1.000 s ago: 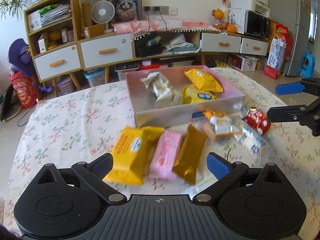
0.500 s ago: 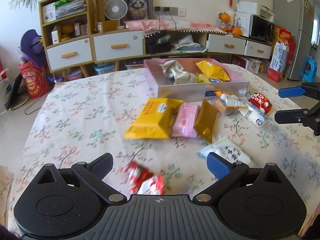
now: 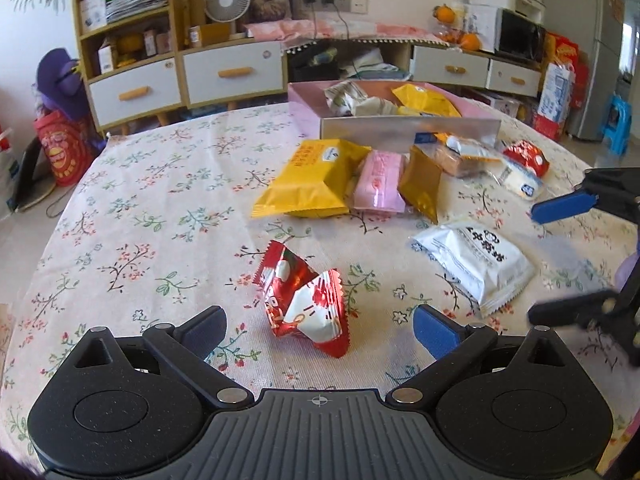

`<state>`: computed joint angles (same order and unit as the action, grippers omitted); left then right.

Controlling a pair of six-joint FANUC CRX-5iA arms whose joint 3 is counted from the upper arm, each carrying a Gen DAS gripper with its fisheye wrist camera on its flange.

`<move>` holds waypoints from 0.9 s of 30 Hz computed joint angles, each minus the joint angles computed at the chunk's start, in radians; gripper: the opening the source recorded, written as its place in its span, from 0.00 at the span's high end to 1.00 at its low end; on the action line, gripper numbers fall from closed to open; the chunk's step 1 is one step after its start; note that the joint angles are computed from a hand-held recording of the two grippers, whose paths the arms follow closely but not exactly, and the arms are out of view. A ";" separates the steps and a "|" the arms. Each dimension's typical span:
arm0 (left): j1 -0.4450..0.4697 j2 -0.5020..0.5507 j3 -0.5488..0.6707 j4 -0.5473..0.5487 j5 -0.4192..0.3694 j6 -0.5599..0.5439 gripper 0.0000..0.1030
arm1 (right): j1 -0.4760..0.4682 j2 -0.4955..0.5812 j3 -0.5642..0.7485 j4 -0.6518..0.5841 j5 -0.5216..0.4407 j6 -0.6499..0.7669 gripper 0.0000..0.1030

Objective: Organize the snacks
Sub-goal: 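Move the right gripper toward a white packet while the left approaches a red packet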

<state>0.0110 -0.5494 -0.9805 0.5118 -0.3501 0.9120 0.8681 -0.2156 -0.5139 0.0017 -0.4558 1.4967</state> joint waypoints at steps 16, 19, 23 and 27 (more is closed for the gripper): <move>-0.024 0.010 -0.035 0.126 0.031 -0.147 0.27 | 0.051 0.078 0.017 0.115 0.003 -0.127 0.00; -0.027 0.019 -0.029 0.139 0.030 -0.162 0.35 | 0.053 0.085 0.012 0.148 0.016 -0.155 0.02; -0.028 0.026 -0.027 0.155 0.028 -0.172 0.41 | 0.048 0.089 0.017 0.148 0.018 -0.153 0.08; -0.035 0.036 -0.019 0.149 0.030 -0.161 0.47 | 0.048 0.087 0.004 0.190 0.032 -0.186 0.18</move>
<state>-0.0235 -0.5138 -0.9992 0.6607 -0.3200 0.7509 0.9166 -0.1283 -0.5100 0.1919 -0.4242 1.3112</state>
